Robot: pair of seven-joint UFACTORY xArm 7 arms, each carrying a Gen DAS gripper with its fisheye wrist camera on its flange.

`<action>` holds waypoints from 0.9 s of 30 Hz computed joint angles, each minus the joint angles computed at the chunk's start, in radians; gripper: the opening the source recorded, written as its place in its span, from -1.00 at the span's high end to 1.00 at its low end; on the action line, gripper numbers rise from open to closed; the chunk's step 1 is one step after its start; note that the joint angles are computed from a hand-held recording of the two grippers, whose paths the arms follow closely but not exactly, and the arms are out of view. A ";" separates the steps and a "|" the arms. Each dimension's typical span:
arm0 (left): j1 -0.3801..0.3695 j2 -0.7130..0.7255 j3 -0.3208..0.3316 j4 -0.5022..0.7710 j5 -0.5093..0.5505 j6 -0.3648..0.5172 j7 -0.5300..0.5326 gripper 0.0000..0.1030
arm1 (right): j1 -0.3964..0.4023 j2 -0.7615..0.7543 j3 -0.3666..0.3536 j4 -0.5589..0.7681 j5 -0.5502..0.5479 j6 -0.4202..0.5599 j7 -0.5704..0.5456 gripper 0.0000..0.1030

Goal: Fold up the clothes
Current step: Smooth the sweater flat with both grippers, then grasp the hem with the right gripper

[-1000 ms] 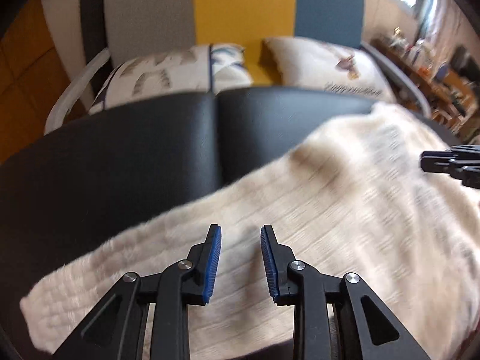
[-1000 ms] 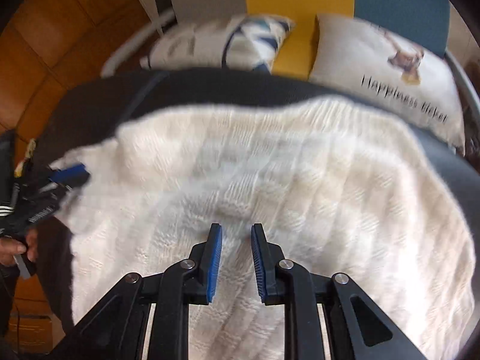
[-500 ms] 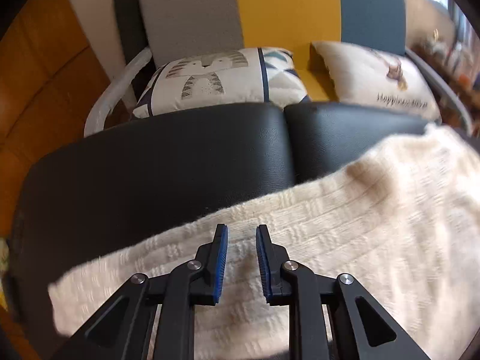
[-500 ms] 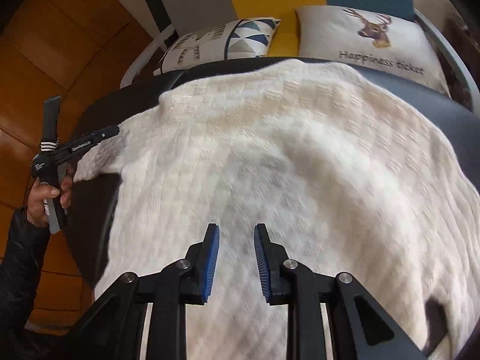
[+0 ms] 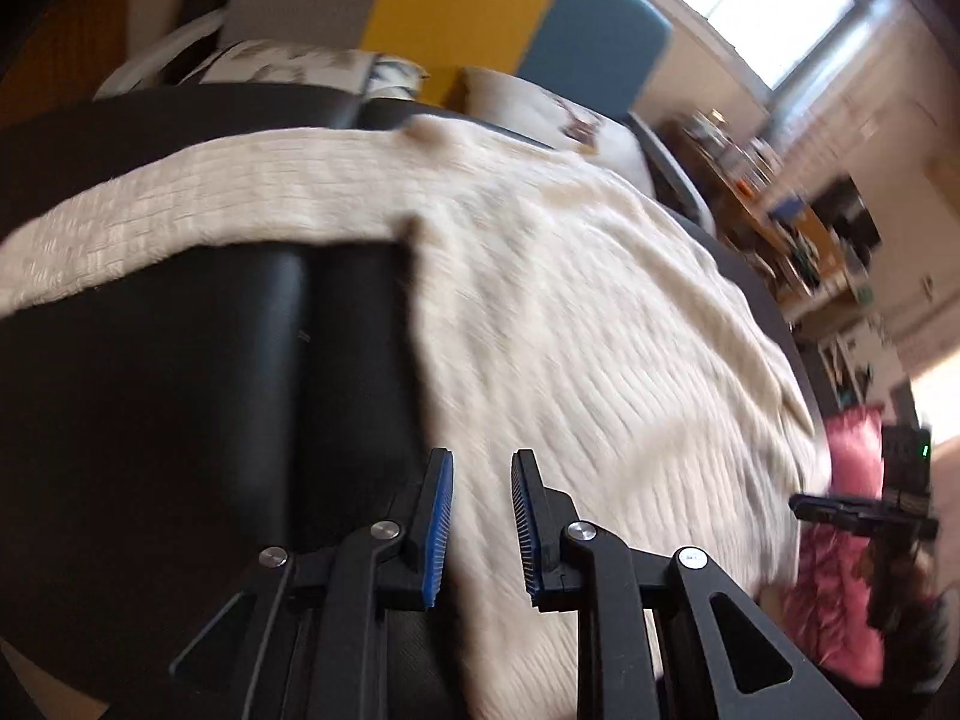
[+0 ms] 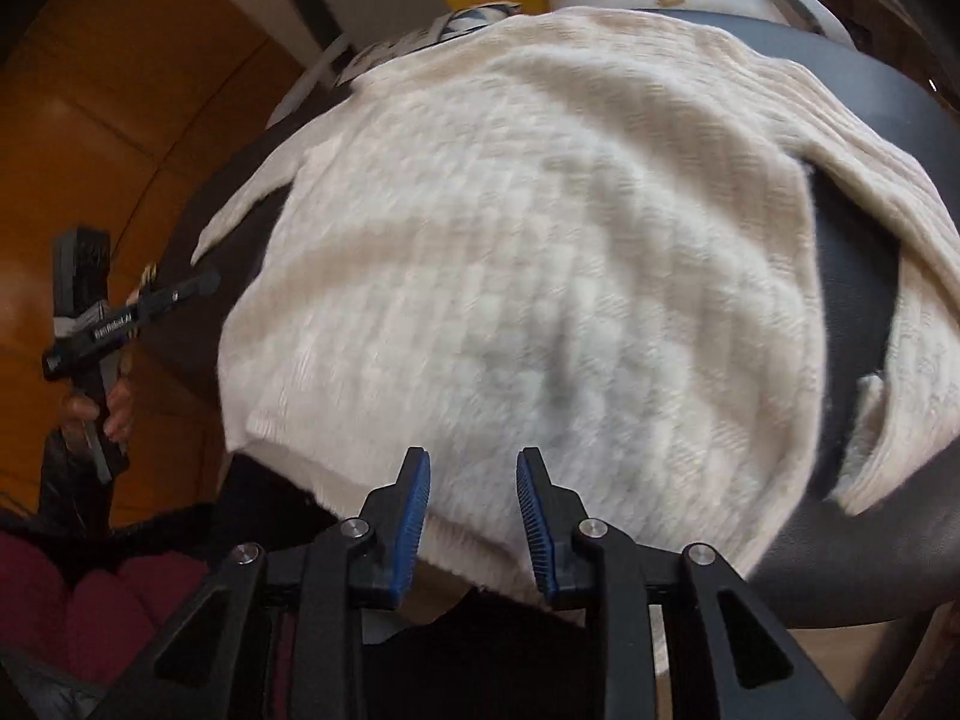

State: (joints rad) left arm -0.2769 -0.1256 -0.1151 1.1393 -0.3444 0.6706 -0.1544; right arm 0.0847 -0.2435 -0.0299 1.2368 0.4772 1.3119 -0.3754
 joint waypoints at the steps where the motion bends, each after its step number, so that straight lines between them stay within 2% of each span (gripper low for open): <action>1: -0.016 -0.016 -0.010 -0.014 -0.005 -0.007 0.040 0.59 | 0.014 -0.036 0.023 -0.030 -0.027 -0.014 -0.020 0.42; 4: -0.063 -0.039 -0.043 -0.031 0.032 -0.027 0.140 0.56 | 0.042 -0.132 0.072 -0.126 -0.133 -0.079 -0.032 0.42; 6: -0.088 -0.033 -0.068 -0.035 0.097 -0.030 0.186 0.51 | 0.060 -0.193 0.099 -0.190 -0.207 -0.123 -0.030 0.41; 10: -0.131 -0.022 -0.099 -0.058 0.181 -0.023 0.260 0.50 | 0.053 -0.280 0.133 -0.321 -0.362 -0.259 0.029 0.41; 15: -0.143 -0.037 -0.148 -0.113 0.403 -0.051 0.183 0.45 | 0.045 -0.324 0.153 -0.412 -0.515 -0.384 0.063 0.41; 18: -0.149 -0.054 -0.141 -0.146 0.431 -0.060 0.165 0.45 | 0.046 -0.330 0.153 -0.436 -0.577 -0.418 0.048 0.41; 20: -0.153 -0.070 -0.134 -0.173 0.428 -0.075 0.165 0.42 | 0.059 -0.305 0.116 -0.415 -0.536 -0.404 0.040 0.48; 21: -0.148 -0.071 -0.136 -0.180 0.441 -0.075 0.150 0.35 | 0.057 -0.285 0.101 -0.391 -0.503 -0.393 0.061 0.75; 22: -0.144 -0.072 -0.138 -0.188 0.454 -0.074 0.134 0.34 | 0.055 -0.264 0.086 -0.366 -0.469 -0.380 0.082 0.87; 24: -0.140 -0.075 -0.133 -0.204 0.452 -0.093 0.109 0.34 | 0.059 -0.232 0.049 -0.310 -0.394 -0.334 0.093 0.93; 26: -0.144 -0.080 -0.118 -0.211 0.407 -0.112 0.100 0.63 | 0.067 -0.218 0.012 -0.257 -0.312 -0.291 0.081 0.93; 27: -0.146 -0.083 -0.108 -0.208 0.380 -0.118 0.105 0.89 | 0.070 -0.221 0.004 -0.233 -0.282 -0.277 0.074 0.93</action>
State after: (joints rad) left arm -0.4230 -0.2088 -0.2233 0.9312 0.0355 0.5524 -0.0496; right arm 0.1548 -0.4647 -0.0263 1.0040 0.1956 1.0349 -0.3018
